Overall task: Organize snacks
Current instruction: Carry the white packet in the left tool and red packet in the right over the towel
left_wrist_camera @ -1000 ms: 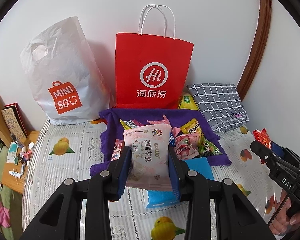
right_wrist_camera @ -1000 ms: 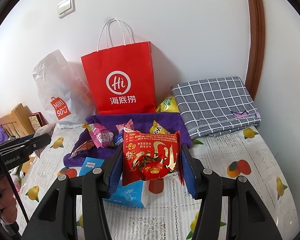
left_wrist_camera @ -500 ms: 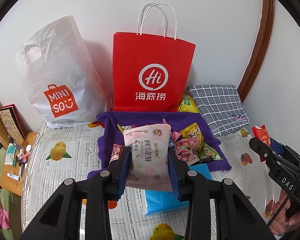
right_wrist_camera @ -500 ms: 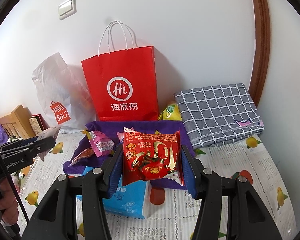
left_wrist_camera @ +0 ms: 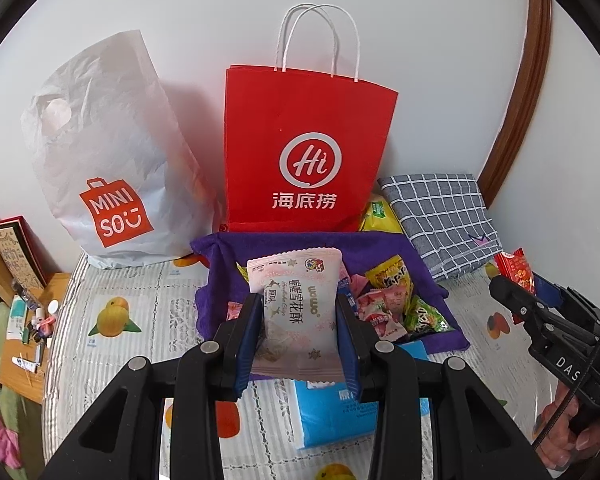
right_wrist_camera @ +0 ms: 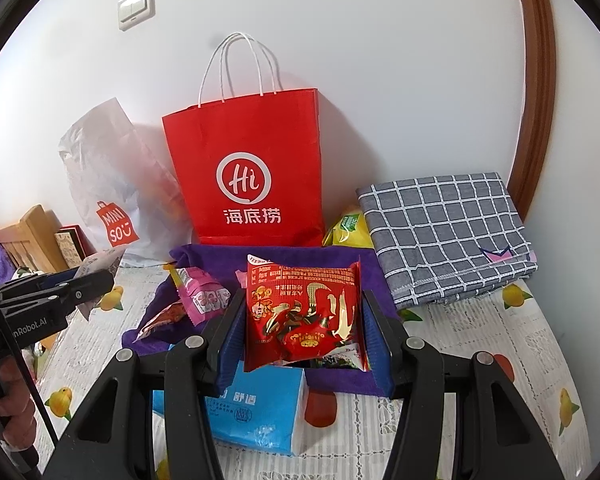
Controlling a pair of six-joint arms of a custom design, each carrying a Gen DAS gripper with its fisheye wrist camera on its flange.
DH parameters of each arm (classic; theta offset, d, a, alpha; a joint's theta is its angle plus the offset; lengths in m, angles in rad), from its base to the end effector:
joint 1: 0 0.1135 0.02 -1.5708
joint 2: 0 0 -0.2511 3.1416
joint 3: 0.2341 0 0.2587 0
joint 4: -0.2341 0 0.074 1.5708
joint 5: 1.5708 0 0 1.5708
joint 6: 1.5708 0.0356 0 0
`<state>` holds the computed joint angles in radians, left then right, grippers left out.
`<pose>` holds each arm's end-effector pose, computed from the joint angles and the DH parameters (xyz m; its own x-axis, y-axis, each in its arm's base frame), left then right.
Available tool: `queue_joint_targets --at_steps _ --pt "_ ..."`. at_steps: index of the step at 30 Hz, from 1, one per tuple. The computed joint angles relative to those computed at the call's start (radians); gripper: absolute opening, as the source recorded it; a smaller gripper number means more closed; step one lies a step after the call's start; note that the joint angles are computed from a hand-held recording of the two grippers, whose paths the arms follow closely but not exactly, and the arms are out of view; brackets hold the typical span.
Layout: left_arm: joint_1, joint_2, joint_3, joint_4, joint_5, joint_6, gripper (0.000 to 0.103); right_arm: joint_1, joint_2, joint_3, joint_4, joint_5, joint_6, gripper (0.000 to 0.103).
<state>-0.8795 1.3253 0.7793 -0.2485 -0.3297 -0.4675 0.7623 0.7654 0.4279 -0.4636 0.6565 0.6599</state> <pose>0.1878 -0.2089 0.2009 -0.6694 0.1401 -0.7296 0.3166 0.9422 -0.1095 0.1361 0.0999 0.1874 -0.5574 0.1392 -0.8185 0.1289 0.9884 0.0803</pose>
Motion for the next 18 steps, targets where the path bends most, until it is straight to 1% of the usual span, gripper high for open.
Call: queue_joint_targets --at_steps 7,18 --pt "0.055 0.047 0.018 0.036 0.046 0.024 0.034 -0.071 0.08 0.008 0.093 -0.052 -0.057 0.053" --pt "0.129 0.161 0.072 0.074 0.103 0.059 0.034 -0.195 0.246 0.033 0.274 -0.147 -0.168 0.053"
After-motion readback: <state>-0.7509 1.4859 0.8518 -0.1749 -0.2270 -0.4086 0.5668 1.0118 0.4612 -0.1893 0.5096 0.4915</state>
